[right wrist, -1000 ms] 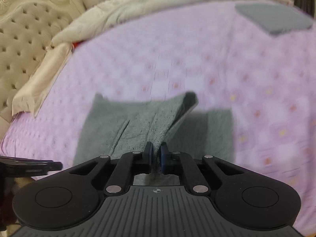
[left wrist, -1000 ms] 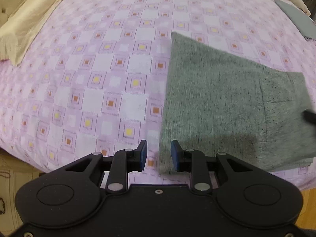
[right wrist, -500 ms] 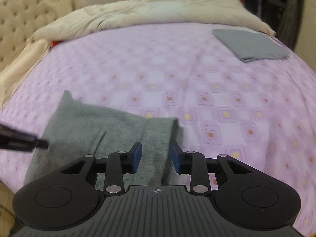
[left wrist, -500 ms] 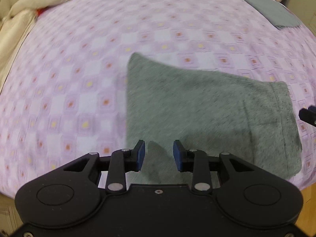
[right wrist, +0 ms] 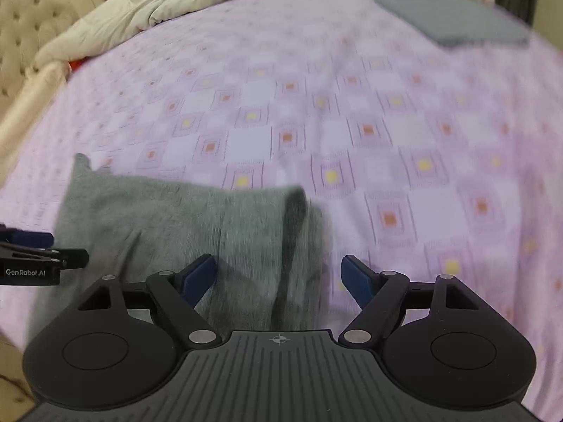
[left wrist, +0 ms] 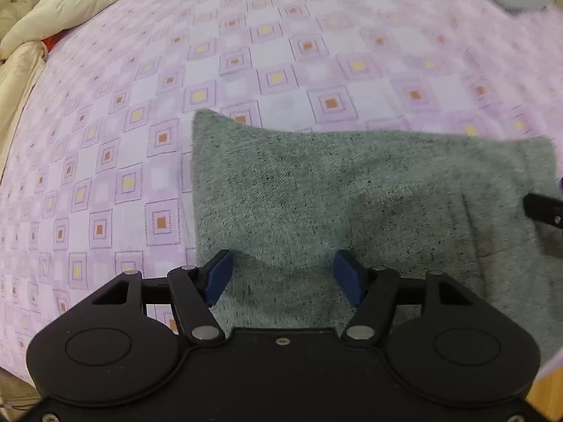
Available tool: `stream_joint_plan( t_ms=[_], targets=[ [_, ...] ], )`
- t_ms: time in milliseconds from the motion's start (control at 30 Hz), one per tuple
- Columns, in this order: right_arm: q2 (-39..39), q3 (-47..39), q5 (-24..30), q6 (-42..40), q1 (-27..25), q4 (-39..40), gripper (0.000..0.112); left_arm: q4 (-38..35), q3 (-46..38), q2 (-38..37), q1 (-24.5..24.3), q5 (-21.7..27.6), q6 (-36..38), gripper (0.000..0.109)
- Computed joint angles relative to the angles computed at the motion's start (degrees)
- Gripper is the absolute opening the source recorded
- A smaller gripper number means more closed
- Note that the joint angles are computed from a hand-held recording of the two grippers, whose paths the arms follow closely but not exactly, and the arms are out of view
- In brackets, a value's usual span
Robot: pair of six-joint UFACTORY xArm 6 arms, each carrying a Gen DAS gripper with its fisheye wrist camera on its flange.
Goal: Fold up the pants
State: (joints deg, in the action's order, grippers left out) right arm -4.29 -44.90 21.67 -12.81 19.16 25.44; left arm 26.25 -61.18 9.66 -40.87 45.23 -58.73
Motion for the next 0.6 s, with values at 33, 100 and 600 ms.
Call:
stream_joint_plan(
  t_ms=[33, 100, 600],
  targets=[
    [-0.89, 0.58, 1.74, -2.23, -0.51, 3.26, 0.077, 0.15, 1.94, -1.84, -0.09, -0.78, -0.96, 0.067],
    [-2.23, 1.46, 5.31, -4.36, -0.88, 7.5, 0.077, -0.21, 5.49, -4.86, -0.18, -1.42, -2.46, 0.069],
    [-1.39, 0.55, 8.5, -6.45, -0.64, 12.14, 0.08, 0.24, 12.09, -7.57, 3.14, -6.81, -6.52, 0.08]
  ],
)
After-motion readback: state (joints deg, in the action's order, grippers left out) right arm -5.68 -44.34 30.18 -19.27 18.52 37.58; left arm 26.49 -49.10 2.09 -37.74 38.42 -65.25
